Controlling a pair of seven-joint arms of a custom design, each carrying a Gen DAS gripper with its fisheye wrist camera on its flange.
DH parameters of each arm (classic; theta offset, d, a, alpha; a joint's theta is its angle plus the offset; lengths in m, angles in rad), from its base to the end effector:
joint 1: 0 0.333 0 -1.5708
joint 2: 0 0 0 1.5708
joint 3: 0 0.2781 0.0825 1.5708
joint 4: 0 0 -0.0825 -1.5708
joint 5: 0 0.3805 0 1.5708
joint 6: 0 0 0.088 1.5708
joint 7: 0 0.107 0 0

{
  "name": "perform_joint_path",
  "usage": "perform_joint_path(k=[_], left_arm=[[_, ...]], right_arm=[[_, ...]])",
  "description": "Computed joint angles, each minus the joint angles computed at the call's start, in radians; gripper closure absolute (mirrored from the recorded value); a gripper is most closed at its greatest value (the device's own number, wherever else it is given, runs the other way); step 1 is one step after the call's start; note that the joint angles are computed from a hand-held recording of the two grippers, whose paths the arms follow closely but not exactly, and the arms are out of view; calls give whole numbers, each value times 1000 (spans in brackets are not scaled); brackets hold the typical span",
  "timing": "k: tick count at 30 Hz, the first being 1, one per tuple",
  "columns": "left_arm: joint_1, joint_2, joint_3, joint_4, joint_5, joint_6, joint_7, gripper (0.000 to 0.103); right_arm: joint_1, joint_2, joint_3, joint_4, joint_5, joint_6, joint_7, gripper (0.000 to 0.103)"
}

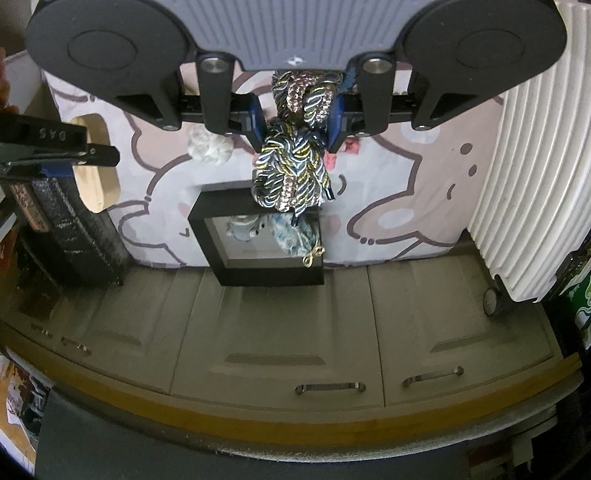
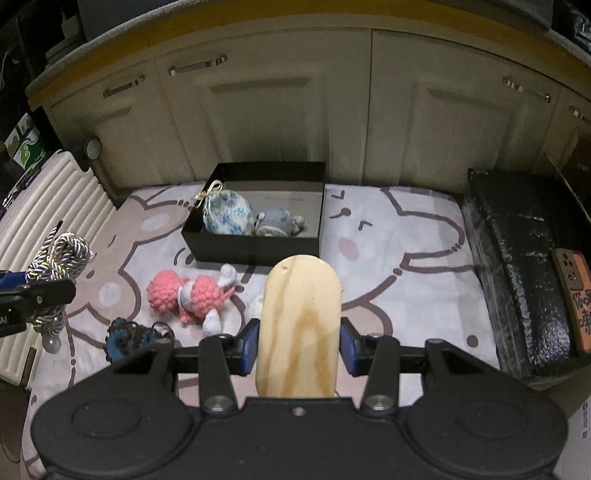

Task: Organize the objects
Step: 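Lift the rope keychain and paddle with both tools and carry them toward the black box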

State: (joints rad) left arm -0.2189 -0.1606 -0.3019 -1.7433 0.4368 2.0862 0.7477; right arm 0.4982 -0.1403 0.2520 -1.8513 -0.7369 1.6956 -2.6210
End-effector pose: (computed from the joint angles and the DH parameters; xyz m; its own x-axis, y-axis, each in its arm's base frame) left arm 0.4806 -0.2664 0.6488 0.1747 -0.9846 -0.0089 -0.7683 -0.1306 -0.6267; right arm 0.4207 0.3139 0.5643 -0.8625 -0.4104 -0.2960 -0.1493 0.7653 -0.6261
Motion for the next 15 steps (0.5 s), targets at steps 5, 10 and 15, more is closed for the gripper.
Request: perform_joint_path(k=[5, 10, 15], left_arm=[[3, 26, 9, 15, -1, 35, -7, 67], [5, 75, 28, 53, -4, 71, 8, 67], [5, 140, 53, 106, 14, 120, 19, 67]], right_arm=[[-12, 11, -13, 7, -23, 20, -18, 58], [-33, 10, -28, -2, -50, 33, -34, 58], [-64, -5, -41, -24, -88, 36, -48, 58]])
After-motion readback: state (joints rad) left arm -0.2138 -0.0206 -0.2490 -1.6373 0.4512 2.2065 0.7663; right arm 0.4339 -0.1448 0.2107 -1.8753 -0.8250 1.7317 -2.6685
